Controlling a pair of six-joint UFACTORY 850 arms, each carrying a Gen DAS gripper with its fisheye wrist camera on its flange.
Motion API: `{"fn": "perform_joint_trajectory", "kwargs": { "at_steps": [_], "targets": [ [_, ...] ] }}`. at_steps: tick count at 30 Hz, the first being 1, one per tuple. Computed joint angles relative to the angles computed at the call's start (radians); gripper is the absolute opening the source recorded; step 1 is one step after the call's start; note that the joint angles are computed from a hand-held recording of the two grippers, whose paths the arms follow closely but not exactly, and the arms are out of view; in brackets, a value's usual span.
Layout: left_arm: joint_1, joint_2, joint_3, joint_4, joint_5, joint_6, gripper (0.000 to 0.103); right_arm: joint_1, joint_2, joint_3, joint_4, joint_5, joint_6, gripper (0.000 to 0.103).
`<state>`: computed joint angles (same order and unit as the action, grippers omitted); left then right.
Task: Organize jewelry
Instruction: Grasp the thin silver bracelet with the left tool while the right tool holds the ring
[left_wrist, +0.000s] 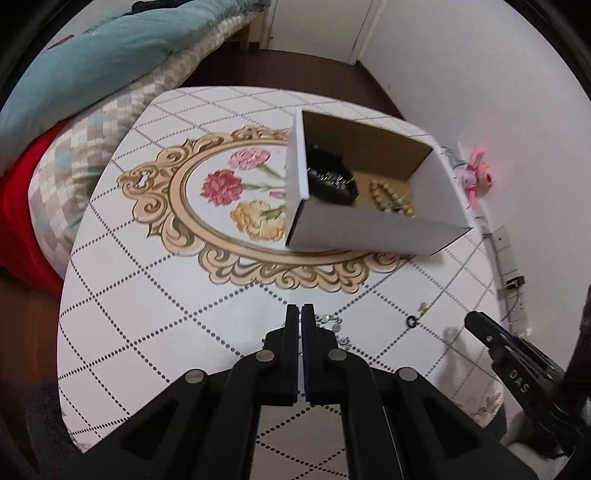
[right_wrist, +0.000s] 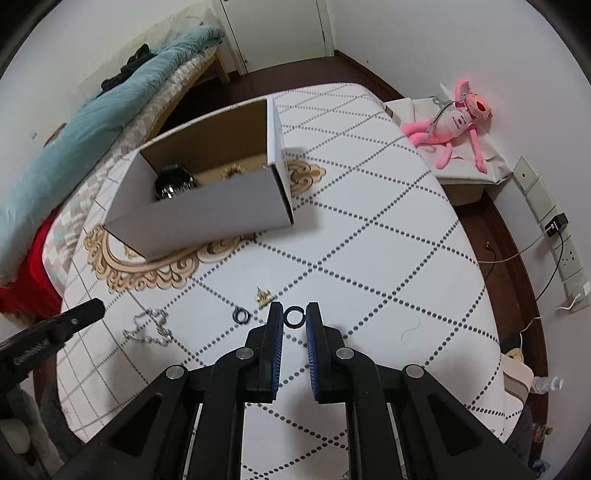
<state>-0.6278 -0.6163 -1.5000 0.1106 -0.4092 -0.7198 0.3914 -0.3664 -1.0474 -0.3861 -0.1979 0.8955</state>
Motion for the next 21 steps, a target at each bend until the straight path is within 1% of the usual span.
{"fn": "perform_joint_trajectory", "kwargs": {
  "at_steps": [1, 2, 4, 5, 6, 8, 9, 11, 13, 14, 15, 16, 17, 19, 20, 21],
  "targets": [
    [0.000, -0.007, -0.012, -0.032, -0.005, 0.050, 0.000, -0.001, 0.004, -0.001, -0.002, 0.002, 0.003, 0.013],
    [-0.004, -0.016, -0.027, -0.029, -0.016, 0.058, 0.000, -0.003, 0.004, -0.003, 0.009, 0.003, -0.008, 0.013],
    [-0.012, -0.014, -0.012, -0.083, -0.001, 0.116, 0.005, -0.005, 0.004, -0.005, 0.019, 0.001, -0.014, 0.013],
    [-0.015, -0.035, -0.033, -0.112, -0.022, 0.140, 0.009, -0.006, 0.003, -0.006, 0.021, -0.002, -0.014, 0.013],
    [-0.017, -0.058, -0.057, -0.121, -0.045, 0.146, 0.020, -0.007, 0.002, -0.005, 0.022, -0.002, -0.011, 0.013],
    [-0.024, -0.087, -0.081, -0.129, -0.061, 0.146, 0.036, -0.011, 0.001, 0.000, 0.026, -0.004, -0.011, 0.013],
    [-0.030, -0.098, -0.088, -0.129, -0.057, 0.150, 0.036, -0.012, 0.000, 0.002, 0.029, -0.006, -0.010, 0.013],
    [-0.049, -0.122, -0.116, -0.064, -0.084, 0.103, 0.036, -0.014, -0.003, 0.004, 0.018, -0.014, 0.003, 0.013],
    [-0.069, -0.161, -0.164, -0.004, -0.141, 0.078, 0.037, -0.015, -0.004, 0.010, 0.006, -0.017, 0.017, 0.013],
    [-0.080, -0.179, -0.187, 0.043, -0.176, 0.052, 0.038, -0.017, -0.003, 0.013, 0.001, -0.017, 0.023, 0.013],
    [-0.095, -0.202, -0.218, 0.114, -0.222, 0.015, 0.043, -0.019, -0.004, 0.015, -0.001, -0.019, 0.027, 0.013],
    [-0.109, -0.213, -0.232, 0.181, -0.245, -0.024, 0.044, -0.021, -0.005, 0.017, -0.002, -0.019, 0.032, 0.013],
    [-0.119, -0.213, -0.231, 0.232, -0.244, -0.056, 0.044, -0.024, -0.006, 0.019, 0.000, -0.018, 0.031, 0.013],
    [-0.122, -0.209, -0.225, 0.241, -0.223, -0.067, 0.039, -0.027, -0.009, 0.020, 0.006, -0.018, 0.030, 0.013],
    [-0.117, -0.200, -0.210, 0.209, -0.182, -0.044, 0.020, -0.028, -0.010, 0.021, 0.015, -0.017, 0.024, 0.013],
    [-0.117, -0.201, -0.213, 0.218, -0.182, -0.056, 0.003, -0.029, -0.011, 0.022, 0.014, -0.018, 0.026, 0.013]
  ]
}}
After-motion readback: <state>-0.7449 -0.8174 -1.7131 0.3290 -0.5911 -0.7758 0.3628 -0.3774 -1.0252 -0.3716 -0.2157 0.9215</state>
